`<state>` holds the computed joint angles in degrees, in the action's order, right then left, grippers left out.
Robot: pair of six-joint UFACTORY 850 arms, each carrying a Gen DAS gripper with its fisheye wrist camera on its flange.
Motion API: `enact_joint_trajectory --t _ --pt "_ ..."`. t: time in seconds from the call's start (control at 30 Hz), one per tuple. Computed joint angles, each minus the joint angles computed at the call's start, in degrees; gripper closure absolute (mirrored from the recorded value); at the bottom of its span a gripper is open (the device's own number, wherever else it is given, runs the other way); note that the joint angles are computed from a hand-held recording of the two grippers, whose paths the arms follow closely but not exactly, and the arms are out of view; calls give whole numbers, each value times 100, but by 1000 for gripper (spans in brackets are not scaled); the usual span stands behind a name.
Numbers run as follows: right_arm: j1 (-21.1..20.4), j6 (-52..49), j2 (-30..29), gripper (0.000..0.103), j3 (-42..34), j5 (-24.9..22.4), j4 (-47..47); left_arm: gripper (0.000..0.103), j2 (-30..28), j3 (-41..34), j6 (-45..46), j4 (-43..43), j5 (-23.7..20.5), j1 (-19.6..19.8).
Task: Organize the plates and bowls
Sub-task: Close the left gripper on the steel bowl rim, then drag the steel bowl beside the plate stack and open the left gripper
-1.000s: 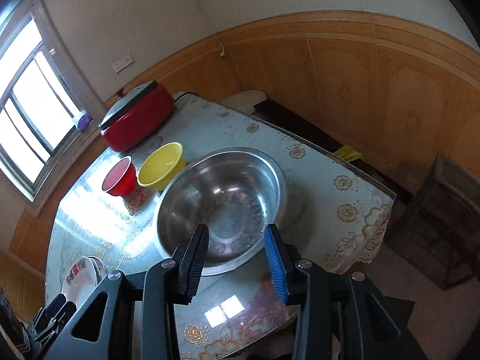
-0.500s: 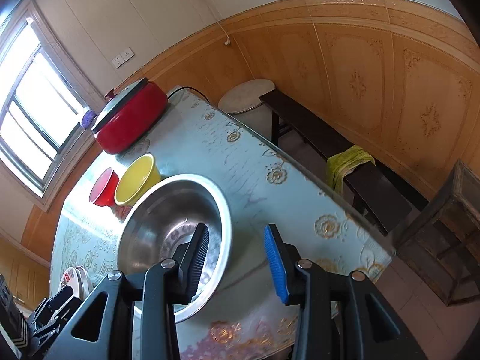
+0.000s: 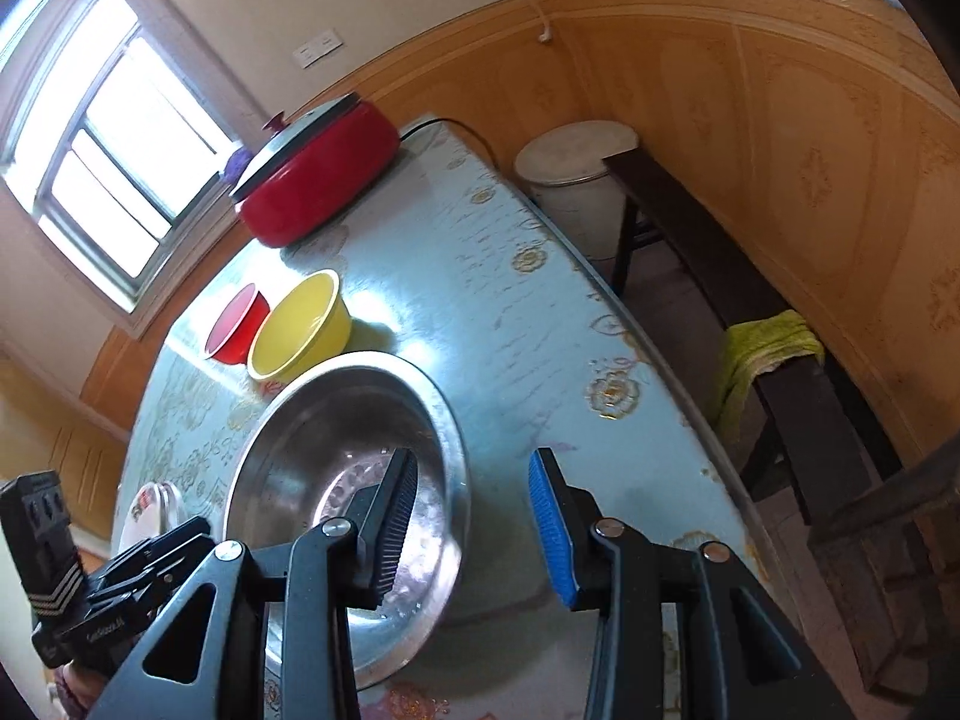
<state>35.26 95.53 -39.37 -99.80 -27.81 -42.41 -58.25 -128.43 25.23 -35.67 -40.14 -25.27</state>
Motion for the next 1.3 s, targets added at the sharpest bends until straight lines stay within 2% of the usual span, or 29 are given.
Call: enact_joint_trajectory --t 0.1,0.13,0.23,0.3,0.33,0.4,0.5,0.67,0.8,0.9,1.03,1.17,1.3 --pt "-53 -724 -149 65 -193 129 422 55 -200 -312 -263 140 -110 -44" --pt "-58 -1013 -218 67 -288 103 588 59 -290 -452 -358 172 -196 -54" --pt "-71 -1811 -462 82 -630 -118 1089 65 -548 -852 -546 245 -442 -77" --pt "-61 -2011 -600 92 -807 -253 1098 77 -768 -1199 -668 322 -634 -102" --pt "-53 -2123 -660 92 -886 -288 1086 83 -807 -1262 -681 331 -672 -114" --pt "-46 -2286 -736 92 -989 -282 1102 83 -662 -1044 -876 672 -409 -169" --pt "-109 -2729 -789 92 -1052 37 1472 84 -294 -458 -757 545 -7 -111" --pt "-157 -4294 -1186 92 -1733 120 2609 84 262 383 -1249 1340 557 -97" --pt "-191 -5688 -1471 91 -2152 165 3908 82 424 713 -1971 2115 593 -72" --pt "-165 -6155 -1734 90 -2559 -86 4231 81 543 916 -2421 2626 705 -117" --pt "-186 -6588 -1831 89 -2692 -133 4559 79 699 1192 -3072 3409 985 -199" --pt "-181 -6940 -1999 87 -2979 -355 4728 78 815 1425 -4171 4791 1173 -343" --pt "-182 -7112 -2222 87 -3335 -585 4859 78 894 1570 -4430 4985 1340 -336"
